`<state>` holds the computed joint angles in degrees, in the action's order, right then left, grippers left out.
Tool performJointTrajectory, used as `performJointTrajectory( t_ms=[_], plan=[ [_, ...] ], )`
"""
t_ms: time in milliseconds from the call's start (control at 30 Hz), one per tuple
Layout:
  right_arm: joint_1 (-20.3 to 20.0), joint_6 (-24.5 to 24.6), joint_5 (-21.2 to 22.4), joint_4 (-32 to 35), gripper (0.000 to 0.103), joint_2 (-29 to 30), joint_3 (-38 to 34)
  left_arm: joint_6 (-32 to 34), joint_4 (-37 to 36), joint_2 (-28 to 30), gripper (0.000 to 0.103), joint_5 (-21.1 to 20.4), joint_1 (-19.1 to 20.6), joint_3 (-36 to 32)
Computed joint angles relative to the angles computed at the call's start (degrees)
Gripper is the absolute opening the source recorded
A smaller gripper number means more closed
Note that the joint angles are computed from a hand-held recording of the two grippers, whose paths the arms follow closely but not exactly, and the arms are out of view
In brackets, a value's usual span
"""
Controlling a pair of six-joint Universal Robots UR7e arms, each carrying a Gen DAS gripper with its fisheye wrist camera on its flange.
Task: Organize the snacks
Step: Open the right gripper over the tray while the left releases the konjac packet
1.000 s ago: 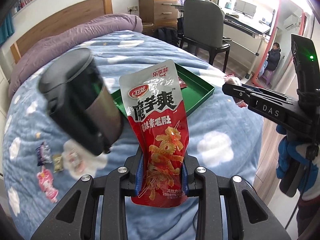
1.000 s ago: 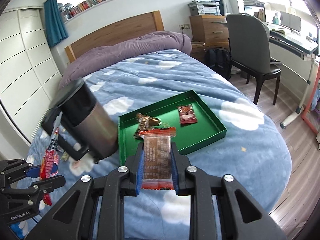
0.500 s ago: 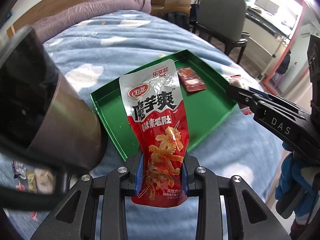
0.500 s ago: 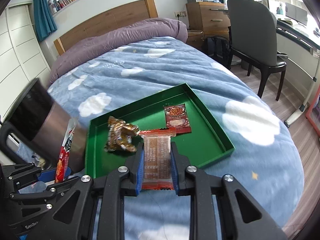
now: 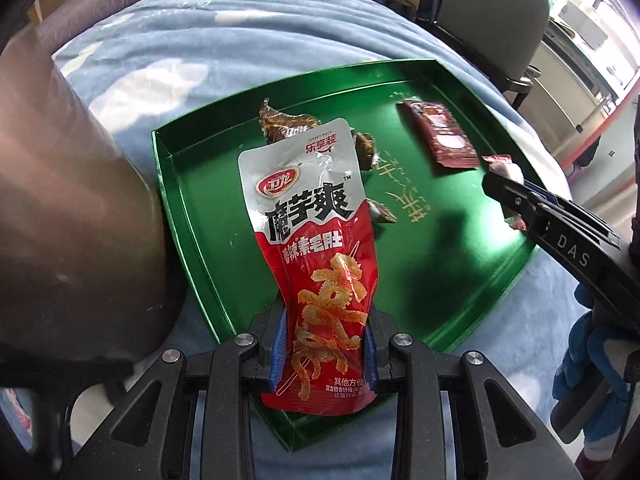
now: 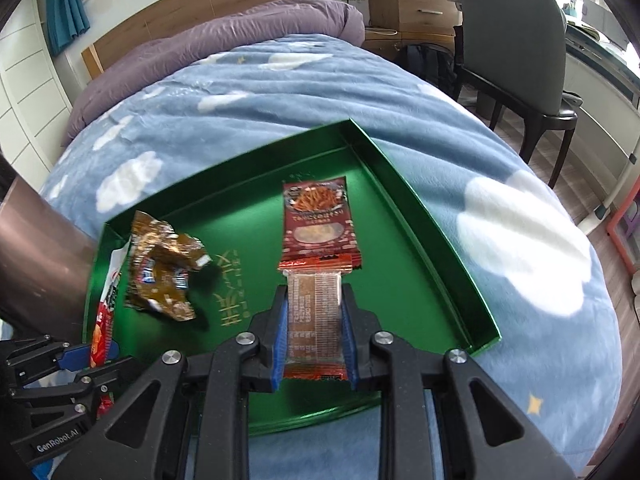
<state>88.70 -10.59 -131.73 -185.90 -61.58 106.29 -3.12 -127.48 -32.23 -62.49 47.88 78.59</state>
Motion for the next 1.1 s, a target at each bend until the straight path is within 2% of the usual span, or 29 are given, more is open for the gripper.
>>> performJointTrajectory(
  t_ms=[200, 433, 767, 833, 867, 900, 967, 1100],
  plan=[
    [-1.03, -0.86, 0.86, -1.64, 0.013, 0.75, 0.27, 0.17, -0.25, 1.58, 0.027, -0.05, 0.57, -1.53],
    [-1.54, -2.18, 0.86, -3.02, 0.013, 1.41, 0.60, 1.75, -2.33, 1.16, 0.028, 0.73, 0.35, -0.04],
    [-1.43, -3.34, 0.41, -3.39, 0.016, 1.49, 0.79, 1.25, -2.44, 1.23, 0.036, 1.54, 0.15, 0.09],
    [-1.26, -3.30, 0.22, -3.30, 0.018, 1.58, 0.79, 1.28, -2.67, 1.12, 0.037, 1.90, 0.06, 0.23],
    [-1.26, -3.14, 0.62, -3.16, 0.022, 1.41, 0.94, 1.39, -2.87, 1.08, 0.039, 2.08, 0.01, 0.29],
    [-1.22, -3.13, 0.56, -3.27, 0.031, 1.42, 0.94, 1.34, -2.84, 1.16, 0.039, 2.02, -0.01, 0.16],
    [-0.99, -3.15, -0.06, -3.20, 0.037, 1.49, 0.85, 1.24, -2.81, 1.09, 0.041, 2.19, -0.10, 0.15],
    [-0.71, -2.75, -0.05, -2.97, 0.038, 0.86, 1.20, 1.22, -2.24, 0.93, 0.043, 2.38, -0.43, 0.01]
  ],
)
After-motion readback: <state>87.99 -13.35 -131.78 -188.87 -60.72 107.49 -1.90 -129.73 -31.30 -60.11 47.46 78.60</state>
